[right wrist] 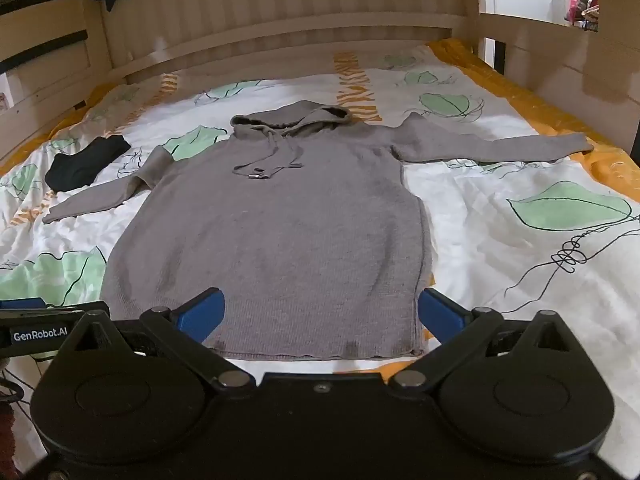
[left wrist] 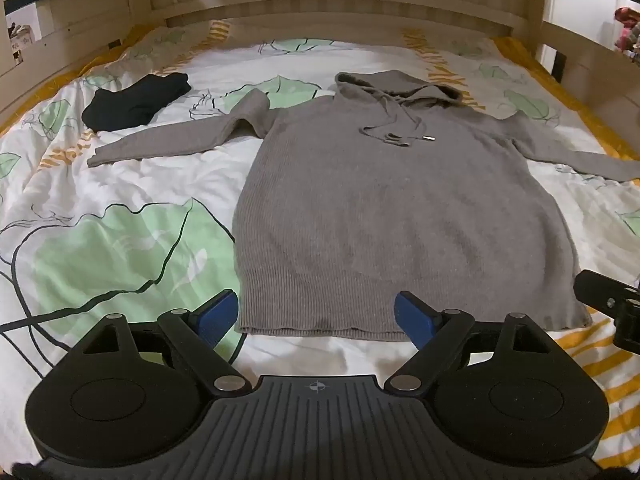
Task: Fold large clothes
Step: 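Move both grippers over the grey hoodie dress toward its sleeves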
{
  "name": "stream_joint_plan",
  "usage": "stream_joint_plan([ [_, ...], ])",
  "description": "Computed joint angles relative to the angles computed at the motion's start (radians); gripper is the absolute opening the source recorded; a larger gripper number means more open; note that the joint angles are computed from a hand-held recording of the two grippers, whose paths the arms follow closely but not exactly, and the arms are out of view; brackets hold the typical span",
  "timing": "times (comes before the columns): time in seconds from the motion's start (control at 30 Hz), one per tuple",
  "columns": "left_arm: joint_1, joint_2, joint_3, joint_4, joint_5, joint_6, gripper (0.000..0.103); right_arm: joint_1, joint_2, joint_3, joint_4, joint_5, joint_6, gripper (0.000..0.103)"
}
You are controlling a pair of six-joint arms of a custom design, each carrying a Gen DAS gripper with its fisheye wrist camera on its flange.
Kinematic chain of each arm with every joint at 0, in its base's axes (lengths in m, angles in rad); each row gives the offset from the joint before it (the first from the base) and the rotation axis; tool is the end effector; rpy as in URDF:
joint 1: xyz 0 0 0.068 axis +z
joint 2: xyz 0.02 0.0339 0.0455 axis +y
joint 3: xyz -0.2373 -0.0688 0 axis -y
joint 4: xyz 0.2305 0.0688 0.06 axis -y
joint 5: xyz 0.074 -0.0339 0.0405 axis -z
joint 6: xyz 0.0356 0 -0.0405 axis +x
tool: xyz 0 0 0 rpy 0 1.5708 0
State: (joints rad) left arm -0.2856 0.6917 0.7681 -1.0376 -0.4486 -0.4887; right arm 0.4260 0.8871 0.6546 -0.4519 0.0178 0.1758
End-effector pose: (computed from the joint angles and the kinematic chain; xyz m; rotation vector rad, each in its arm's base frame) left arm 0.1226 -0.0199 0.2553 -0.4160 2.3779 0.2227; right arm 0.1761 0.0792 0.2335 -0.2740 2.2561 0.3004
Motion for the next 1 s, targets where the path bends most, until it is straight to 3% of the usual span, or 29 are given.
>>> stream_joint_plan([
  [0.63, 0.054, 0.02, -0.023, 0.043, 0.056, 0.041, 0.085, 0.009, 0.062, 0.005, 0.021, -0.023, 0.009, 0.102],
  [1.0, 0.136, 0.067, -0.043, 0.122, 0.126, 0.108, 0.085, -0.006, 0.16, 0.041, 0.04, -0.065, 0.003, 0.102],
])
